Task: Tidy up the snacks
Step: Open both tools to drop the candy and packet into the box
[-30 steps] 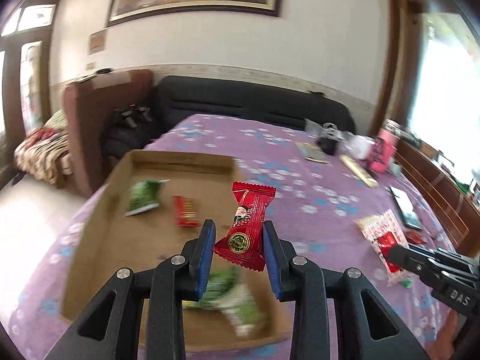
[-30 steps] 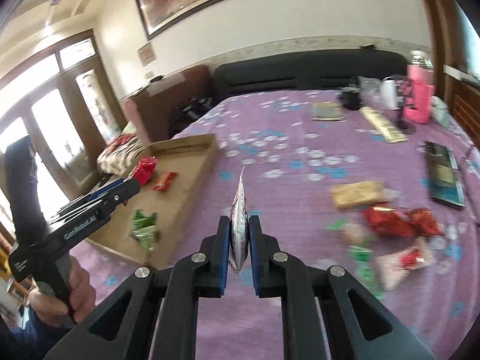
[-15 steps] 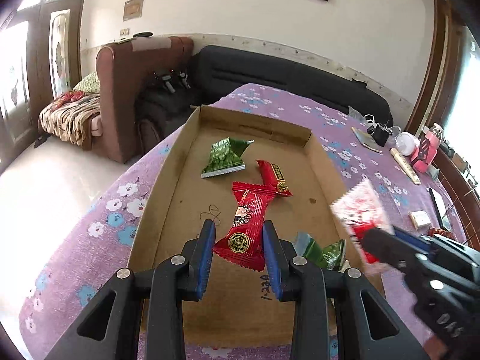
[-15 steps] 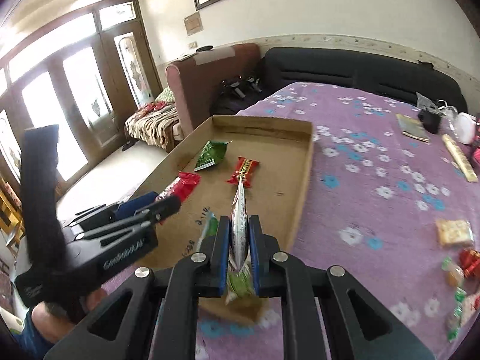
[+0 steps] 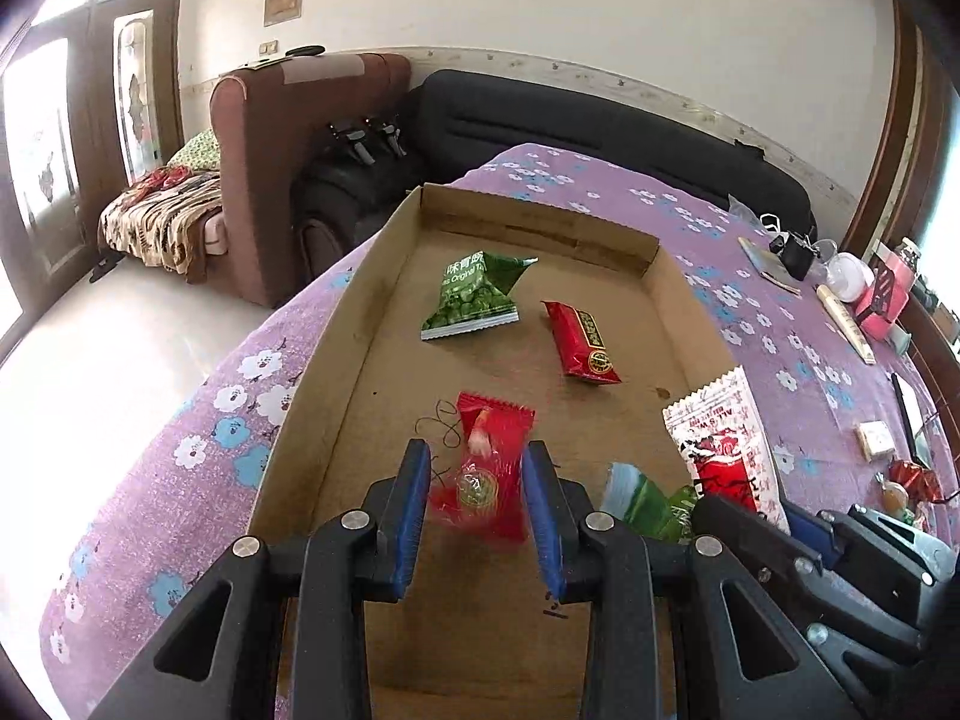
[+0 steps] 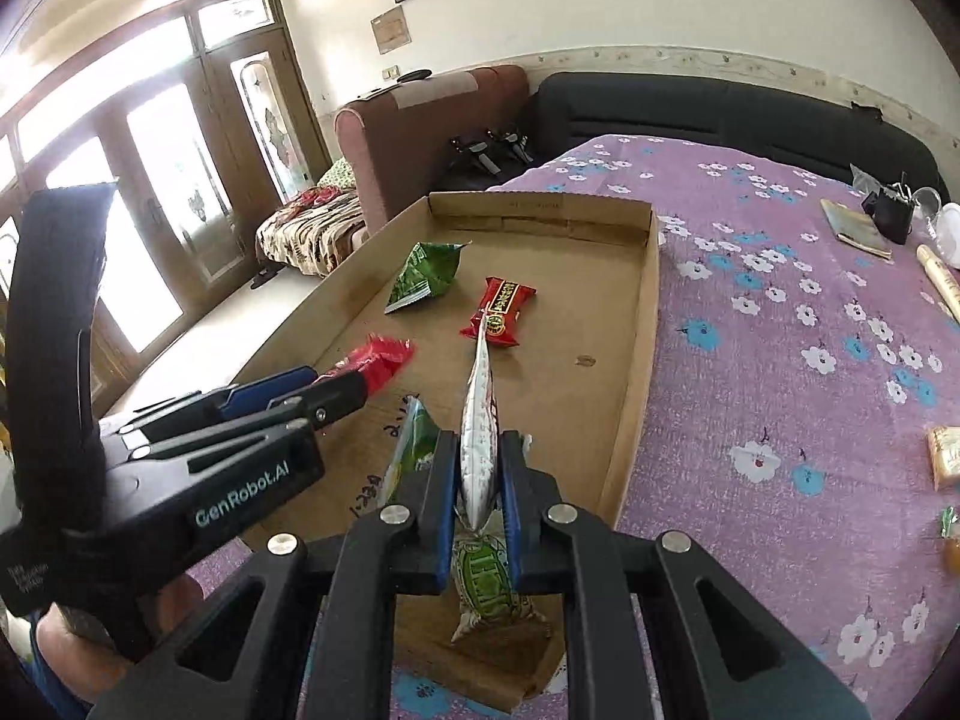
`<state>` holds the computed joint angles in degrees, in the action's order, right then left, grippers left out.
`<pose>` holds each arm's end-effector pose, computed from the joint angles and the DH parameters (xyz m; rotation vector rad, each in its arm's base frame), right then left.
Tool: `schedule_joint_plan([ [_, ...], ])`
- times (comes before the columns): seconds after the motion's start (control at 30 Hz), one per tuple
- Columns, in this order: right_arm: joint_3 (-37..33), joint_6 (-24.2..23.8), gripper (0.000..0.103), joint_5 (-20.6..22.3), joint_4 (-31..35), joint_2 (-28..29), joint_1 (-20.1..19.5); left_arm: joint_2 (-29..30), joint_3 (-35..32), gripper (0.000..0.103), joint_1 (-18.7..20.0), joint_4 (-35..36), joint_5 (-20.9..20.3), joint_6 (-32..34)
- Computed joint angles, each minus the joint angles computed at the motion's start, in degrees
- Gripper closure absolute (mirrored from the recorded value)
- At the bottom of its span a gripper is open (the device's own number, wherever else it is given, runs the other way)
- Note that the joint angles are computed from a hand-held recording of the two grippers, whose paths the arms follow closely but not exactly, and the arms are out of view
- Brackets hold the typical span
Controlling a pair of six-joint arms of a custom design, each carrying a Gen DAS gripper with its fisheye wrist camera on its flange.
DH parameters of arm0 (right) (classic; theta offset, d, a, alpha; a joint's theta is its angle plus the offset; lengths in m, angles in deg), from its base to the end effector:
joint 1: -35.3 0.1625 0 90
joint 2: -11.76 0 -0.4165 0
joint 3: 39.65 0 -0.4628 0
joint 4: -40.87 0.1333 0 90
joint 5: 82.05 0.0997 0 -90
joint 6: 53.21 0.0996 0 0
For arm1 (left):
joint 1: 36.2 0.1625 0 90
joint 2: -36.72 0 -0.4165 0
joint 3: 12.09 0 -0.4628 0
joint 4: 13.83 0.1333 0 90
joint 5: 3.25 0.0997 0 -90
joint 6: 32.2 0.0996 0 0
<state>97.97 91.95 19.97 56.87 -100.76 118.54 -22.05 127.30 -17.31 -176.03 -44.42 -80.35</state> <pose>0.0803 -0.2788 0.2118 0.4872 -2.4385 0.9629 -0.2925 -0.3202 -0.0174 0.5683 2.3868 -0.8691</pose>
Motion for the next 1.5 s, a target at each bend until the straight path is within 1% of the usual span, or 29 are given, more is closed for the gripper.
schedule_joint_plan([
  [0.17,0.1,-0.1,0.09,1.3,-0.3,1.3,-0.2,-0.2,-0.1,0.069,0.2,-0.1,-0.1,0.2],
  [0.27,0.2,0.2,0.09,0.5,-0.1,0.7,-1.1,-0.1,0.1,0.069,0.1,-0.7,0.0,0.5],
  [0.33,0.3,0.0,0.086,0.1,-0.1,0.3,-1.5,-0.2,0.1,0.067,0.1,-0.7,0.0,0.5],
  [0.37,0.4,-0.2,0.084,-0.1,-0.2,0.1,-1.6,-0.3,0.2,0.062,0.1,-0.8,0.0,0.5],
  [0.4,0.6,-0.5,0.077,-0.1,-0.3,-0.3,-1.5,-0.4,0.4,0.057,-0.1,-1.1,0.1,0.6],
  [0.43,0.8,-0.8,0.065,0.1,-0.6,-0.6,-1.2,-0.4,0.5,0.054,-0.3,-1.2,0.3,0.6],
  [0.5,1.5,-1.8,0.054,0.0,-1.1,-1.7,-0.7,-0.5,0.9,0.045,-0.9,-1.9,1.1,0.6],
  [0.53,1.8,-2.0,0.049,0.8,-1.8,-1.9,0.0,-0.4,1.0,0.044,-1.0,-2.1,1.3,0.7],
  [0.57,2.1,-2.4,0.046,1.5,-2.6,-2.2,0.5,-0.4,1.1,0.043,-1.2,-2.5,1.5,0.7],
  [0.63,2.4,-2.7,0.037,1.5,-2.8,-2.9,0.7,-0.5,1.3,0.042,-1.3,-2.8,1.7,0.7],
  [0.77,2.9,-3.0,0.027,-1.7,-1.2,-4.7,-0.8,-0.6,1.4,0.04,-1.2,-3.3,1.9,0.6],
  [0.83,3.1,-3.3,0.018,-2.7,-0.4,-5.2,-1.1,-0.7,1.5,0.039,-1.2,-3.4,2.0,0.6],
  [0.87,3.1,-3.6,0.016,-3.1,-0.1,-5.2,-1.2,-0.7,1.5,0.038,-1.2,-3.3,2.0,0.6],
  [0.97,3.2,-4.3,0.011,-1.6,-0.6,-4.7,0.1,-0.7,1.5,0.038,-1.2,-3.4,2.0,0.6],
  [1.0,3.2,-4.4,0.008,-0.7,-0.9,-4.4,0.7,-0.7,1.5,0.038,-1.2,-3.4,2.0,0.5],
  [1.03,2.9,-3.5,0.002,1.5,-1.3,-3.5,1.9,-0.7,1.5,0.038,-1.2,-3.4,2.0,0.4],
  [1.07,2.5,-2.6,0.001,2.6,-1.2,-2.6,2.2,-0.7,1.5,0.038,-1.2,-3.4,2.0,0.4],
  [1.1,2.0,-1.8,0.001,2.4,-0.3,-1.8,1.7,-0.6,1.4,0.038,-1.1,-3.5,2.0,0.5],
  [1.17,0.4,0.8,0.001,0.7,2.6,-0.1,-0.6,-0.6,1.4,0.038,-1.1,-3.5,2.0,0.5],
  [1.23,-0.7,3.9,0.001,-2.2,5.6,0.6,-3.7,-0.6,1.4,0.038,-1.1,-3.5,1.9,0.7],
  [1.27,-1.3,5.6,0.001,-4.8,7.6,0.7,-6.2,-0.6,1.5,0.037,-1.0,-4.2,1.9,0.9],
  [1.3,-1.9,6.8,0.0,-5.7,8.9,1.4,-7.6,-0.7,1.6,0.035,-1.1,-4.4,1.9,0.8],
  [1.33,-2.1,6.5,0.0,-6.7,9.6,1.3,-8.3,-0.8,1.8,0.034,-1.1,-4.8,2.0,0.6],
  [1.47,-1.8,7.4,0.0,-6.0,9.5,0.8,-7.6,-0.8,1.7,0.034,-1.0,-4.4,2.1,0.6],
  [1.5,-1.5,7.0,0.0,-5.8,9.1,0.6,-7.3,-0.8,1.7,0.034,-1.0,-4.5,2.1,0.7],
])
